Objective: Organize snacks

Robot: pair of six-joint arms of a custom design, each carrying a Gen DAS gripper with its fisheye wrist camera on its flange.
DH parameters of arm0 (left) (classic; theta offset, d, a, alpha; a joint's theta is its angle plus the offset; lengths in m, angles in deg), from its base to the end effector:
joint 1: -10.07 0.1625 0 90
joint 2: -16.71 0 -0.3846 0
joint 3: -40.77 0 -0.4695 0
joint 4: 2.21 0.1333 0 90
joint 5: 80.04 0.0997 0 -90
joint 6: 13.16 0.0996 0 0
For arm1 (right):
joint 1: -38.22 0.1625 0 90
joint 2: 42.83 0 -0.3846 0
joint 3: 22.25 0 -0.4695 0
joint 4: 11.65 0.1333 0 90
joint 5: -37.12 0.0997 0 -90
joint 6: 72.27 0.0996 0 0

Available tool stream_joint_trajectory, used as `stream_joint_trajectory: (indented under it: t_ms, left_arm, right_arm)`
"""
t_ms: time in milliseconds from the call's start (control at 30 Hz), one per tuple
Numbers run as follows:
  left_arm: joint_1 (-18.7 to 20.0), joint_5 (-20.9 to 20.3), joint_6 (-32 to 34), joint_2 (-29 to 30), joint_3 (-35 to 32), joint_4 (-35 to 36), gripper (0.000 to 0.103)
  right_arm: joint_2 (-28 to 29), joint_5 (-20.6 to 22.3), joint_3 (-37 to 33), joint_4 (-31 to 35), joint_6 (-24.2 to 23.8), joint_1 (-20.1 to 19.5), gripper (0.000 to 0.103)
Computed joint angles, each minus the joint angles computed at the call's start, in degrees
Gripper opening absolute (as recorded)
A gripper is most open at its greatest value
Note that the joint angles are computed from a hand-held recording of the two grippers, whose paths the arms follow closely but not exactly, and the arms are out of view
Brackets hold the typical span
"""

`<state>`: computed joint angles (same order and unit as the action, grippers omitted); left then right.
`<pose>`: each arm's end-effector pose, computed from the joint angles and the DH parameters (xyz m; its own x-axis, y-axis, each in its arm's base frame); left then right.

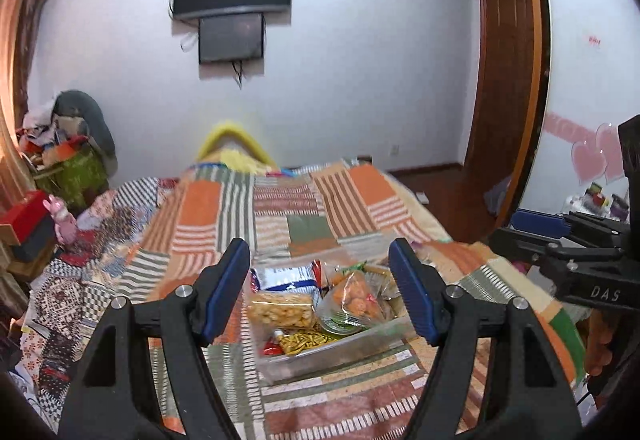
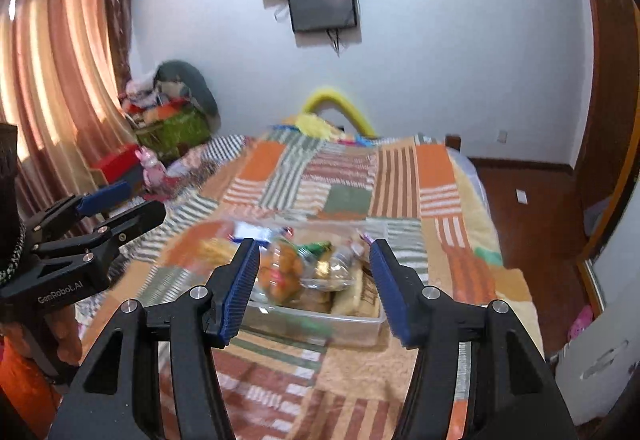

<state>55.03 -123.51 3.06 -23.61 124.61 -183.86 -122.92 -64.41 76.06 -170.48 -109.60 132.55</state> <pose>-0.3863 -0.6763 0.1166 -0.7020 0.2325 -0.6731 0.6961 0.4235 -0.5797 0.1622 -0.6404 0.4097 -0.7571 -0.3201 0.5695 -0.6376 0.5517 -0.5376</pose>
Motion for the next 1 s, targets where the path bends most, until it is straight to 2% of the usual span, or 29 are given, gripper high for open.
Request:
stream_joint_trajectory:
  t_ms: [133, 200, 300, 400, 567, 633, 733, 1000]
  left_arm:
    - [-2.33, 1.15, 2.27, -3.30, 4.78, -6.14, 0.073]
    - [-3.34, 1.28, 2.99, -4.69, 6.92, -9.20, 0.080]
    - [-4.53, 1.82, 4.06, -5.93, 9.13, -13.19, 0.088]
    - [-5.27, 1.94, 4.50, -6.56, 10.50, -15.15, 0.092]
    - [-6.29, 2.82, 5.42, -6.83, 12.03, -18.63, 0.101]
    - [-6.49, 2.73, 5.13, -7.08, 12.68, -19.08, 0.102]
    - [-6.76, 2.74, 4.96, -7.30, 13.22, -19.04, 0.103]
    - [-7.10, 2.93, 5.94, -6.72, 13.63, -20.66, 0.103]
  right_arm:
    - [-3.42, 2.23, 3.32, -2.73, 0.01, 1.06, 0.055]
    - [-4.76, 3.02, 4.97, -4.77, -0.57, 1.58, 0.059]
    - [-6.50, 4.10, 7.43, -8.03, -1.14, 2.30, 0.066]
    - [-7.35, 4.68, 9.16, -10.81, -1.46, 2.76, 0.072]
    - [-6.87, 4.42, 9.93, -13.76, -1.68, 3.01, 0.088]
    - [-6.60, 4.08, 10.13, -14.87, -1.90, 3.10, 0.092]
    - [-6.52, 3.63, 10.72, -17.03, -1.95, 3.25, 0.103]
    - [-7.88, 3.19, 12.52, -18.41, -2.76, 3.12, 0.103]
